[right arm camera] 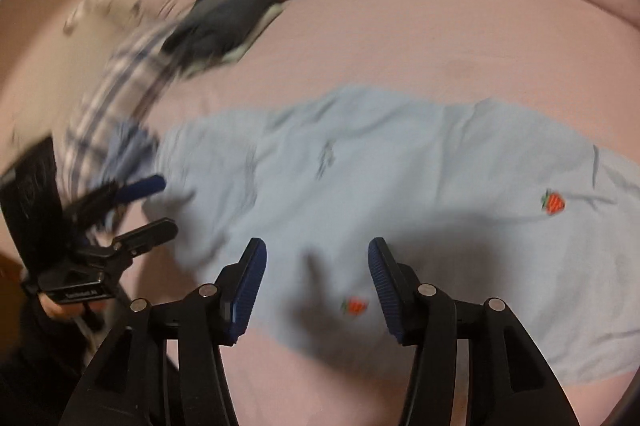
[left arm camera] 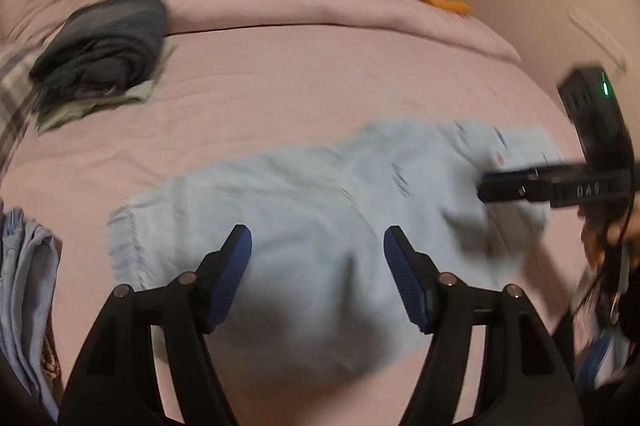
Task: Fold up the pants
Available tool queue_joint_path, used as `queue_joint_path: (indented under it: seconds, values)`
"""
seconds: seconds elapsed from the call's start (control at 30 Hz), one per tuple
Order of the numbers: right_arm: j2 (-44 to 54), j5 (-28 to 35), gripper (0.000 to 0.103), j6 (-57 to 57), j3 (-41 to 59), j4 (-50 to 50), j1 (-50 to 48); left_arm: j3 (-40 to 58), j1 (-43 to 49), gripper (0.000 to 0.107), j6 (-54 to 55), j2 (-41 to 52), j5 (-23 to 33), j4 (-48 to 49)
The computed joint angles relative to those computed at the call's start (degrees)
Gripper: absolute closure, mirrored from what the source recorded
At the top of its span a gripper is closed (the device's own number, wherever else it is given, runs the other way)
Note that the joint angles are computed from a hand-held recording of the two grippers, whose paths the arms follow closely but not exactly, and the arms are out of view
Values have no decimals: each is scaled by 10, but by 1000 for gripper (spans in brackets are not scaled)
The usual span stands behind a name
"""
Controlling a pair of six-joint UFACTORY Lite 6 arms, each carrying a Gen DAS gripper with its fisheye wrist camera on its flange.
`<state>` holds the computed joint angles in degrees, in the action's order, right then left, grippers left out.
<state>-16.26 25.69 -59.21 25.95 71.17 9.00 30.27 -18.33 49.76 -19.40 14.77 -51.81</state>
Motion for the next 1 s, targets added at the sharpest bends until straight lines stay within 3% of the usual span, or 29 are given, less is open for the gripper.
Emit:
queue_joint_path:
  seconds: [0.2, 0.27, 0.4, 0.53, 0.63, 0.7, 0.77, 1.0]
  values:
    - [117, 0, 50, 27, 109, -23, -20, 0, 89, 39, 159, 64, 11, -156]
    - [156, -20, 50, 37, 155, -14, 9, -38, 103, 50, 216, 41, 13, -195]
    - [240, -32, 50, 83, 251, -69, 32, -94, 130, 57, 291, -17, 26, -231]
    - [371, 57, 50, 170, 398, -179, 19, -97, 193, 71, 379, 0, 71, -281]
    - [451, 145, 50, 238, 482, -240, 22, -72, 213, 72, 430, 48, 101, -330]
    - [453, 160, 72, 240, 484, -257, 25, -74, 212, 72, 440, 48, 100, -338]
    - [441, 135, 92, 261, 479, -290, 40, -78, 208, 72, 443, 42, 96, -342]
    - [430, 71, 93, 262, 450, -273, 48, -94, 210, 72, 445, 23, 93, -343]
